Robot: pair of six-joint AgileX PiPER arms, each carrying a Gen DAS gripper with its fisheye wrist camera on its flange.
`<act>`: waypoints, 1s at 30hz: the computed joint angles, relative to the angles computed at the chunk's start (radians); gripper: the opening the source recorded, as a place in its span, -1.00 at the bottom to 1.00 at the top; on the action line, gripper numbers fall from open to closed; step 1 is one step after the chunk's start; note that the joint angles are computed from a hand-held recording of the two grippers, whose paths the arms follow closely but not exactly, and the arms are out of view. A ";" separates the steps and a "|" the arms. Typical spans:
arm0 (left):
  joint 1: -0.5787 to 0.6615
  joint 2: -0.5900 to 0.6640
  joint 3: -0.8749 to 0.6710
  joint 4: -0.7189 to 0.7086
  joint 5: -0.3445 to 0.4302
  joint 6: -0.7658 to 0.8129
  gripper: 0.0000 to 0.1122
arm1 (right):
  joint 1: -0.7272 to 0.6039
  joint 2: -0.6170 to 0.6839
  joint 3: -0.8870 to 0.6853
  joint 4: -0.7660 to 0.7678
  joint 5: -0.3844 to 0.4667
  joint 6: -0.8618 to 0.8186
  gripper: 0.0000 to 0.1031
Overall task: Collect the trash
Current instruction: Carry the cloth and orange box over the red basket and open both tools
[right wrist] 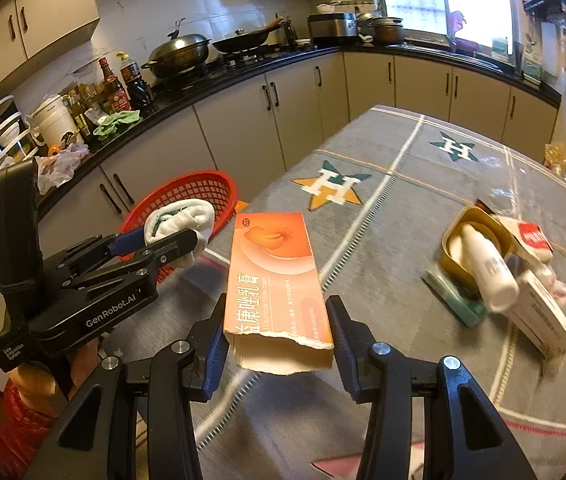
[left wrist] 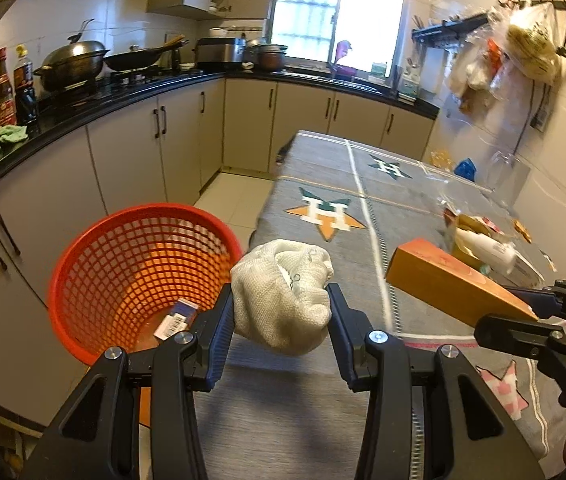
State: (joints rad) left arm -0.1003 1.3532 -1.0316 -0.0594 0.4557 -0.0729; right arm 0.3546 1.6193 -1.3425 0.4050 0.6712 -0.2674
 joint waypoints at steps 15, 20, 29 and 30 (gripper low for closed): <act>0.221 0.086 -0.059 -0.157 0.007 0.178 -0.24 | 0.104 0.250 -0.359 -0.037 0.121 0.075 -0.02; 0.272 0.128 -0.082 -0.187 0.012 0.215 -0.24 | 0.133 0.352 -0.516 -0.032 0.185 0.100 -0.02; 0.331 0.192 -0.122 -0.210 0.025 0.245 -0.24 | 0.149 0.547 -0.803 0.004 0.311 0.142 -0.02; 0.334 0.196 -0.124 -0.210 0.026 0.244 -0.24 | 0.147 0.577 -0.849 0.010 0.334 0.155 -0.02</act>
